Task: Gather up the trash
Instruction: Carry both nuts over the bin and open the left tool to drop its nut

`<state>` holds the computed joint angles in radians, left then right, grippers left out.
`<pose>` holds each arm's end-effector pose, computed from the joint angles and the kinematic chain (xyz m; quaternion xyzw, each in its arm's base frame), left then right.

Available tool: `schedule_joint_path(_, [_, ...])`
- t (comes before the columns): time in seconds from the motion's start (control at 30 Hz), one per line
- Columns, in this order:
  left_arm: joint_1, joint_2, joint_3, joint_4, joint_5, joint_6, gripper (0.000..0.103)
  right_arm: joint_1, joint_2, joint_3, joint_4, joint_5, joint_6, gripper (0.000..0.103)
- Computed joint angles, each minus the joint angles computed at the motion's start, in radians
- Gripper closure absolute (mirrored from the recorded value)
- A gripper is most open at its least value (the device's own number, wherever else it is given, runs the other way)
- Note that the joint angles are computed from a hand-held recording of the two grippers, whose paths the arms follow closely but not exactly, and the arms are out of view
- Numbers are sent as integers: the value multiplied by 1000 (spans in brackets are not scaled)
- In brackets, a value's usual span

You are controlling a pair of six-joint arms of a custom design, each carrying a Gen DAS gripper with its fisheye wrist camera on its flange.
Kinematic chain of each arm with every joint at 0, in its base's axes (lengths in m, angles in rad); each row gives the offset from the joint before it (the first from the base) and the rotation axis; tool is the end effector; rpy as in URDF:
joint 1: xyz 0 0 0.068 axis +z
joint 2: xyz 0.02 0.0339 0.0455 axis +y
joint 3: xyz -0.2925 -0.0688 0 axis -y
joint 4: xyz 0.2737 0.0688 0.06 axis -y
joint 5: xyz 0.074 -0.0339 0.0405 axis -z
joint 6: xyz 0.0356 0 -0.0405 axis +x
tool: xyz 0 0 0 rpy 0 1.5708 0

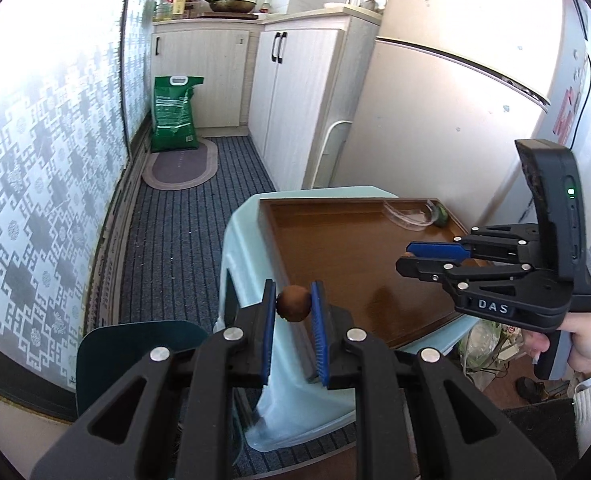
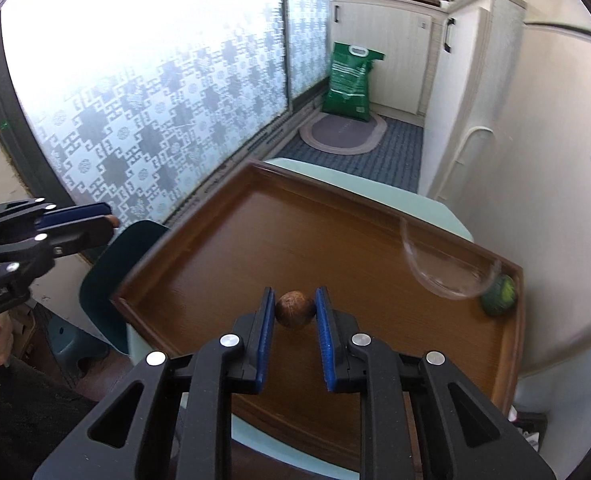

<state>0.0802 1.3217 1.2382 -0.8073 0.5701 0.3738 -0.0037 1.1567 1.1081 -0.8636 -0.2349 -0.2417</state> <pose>0.2916 0.0042 0.3531 0.2251 0.8813 -0.1863 0.3715 0.2451 0.0074 0.3420 -0.1492 0.9286 0.0707 0.3323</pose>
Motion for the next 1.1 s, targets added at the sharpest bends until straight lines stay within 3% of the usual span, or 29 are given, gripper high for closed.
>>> schedule_joint_path(0.6, [256,109,48,-59,38,140,84,370,99,88,62,113,179,83])
schedule_joint_path(1.1, [366,231,50,-87,-55,269,84,540,240,161,93,144,242,82])
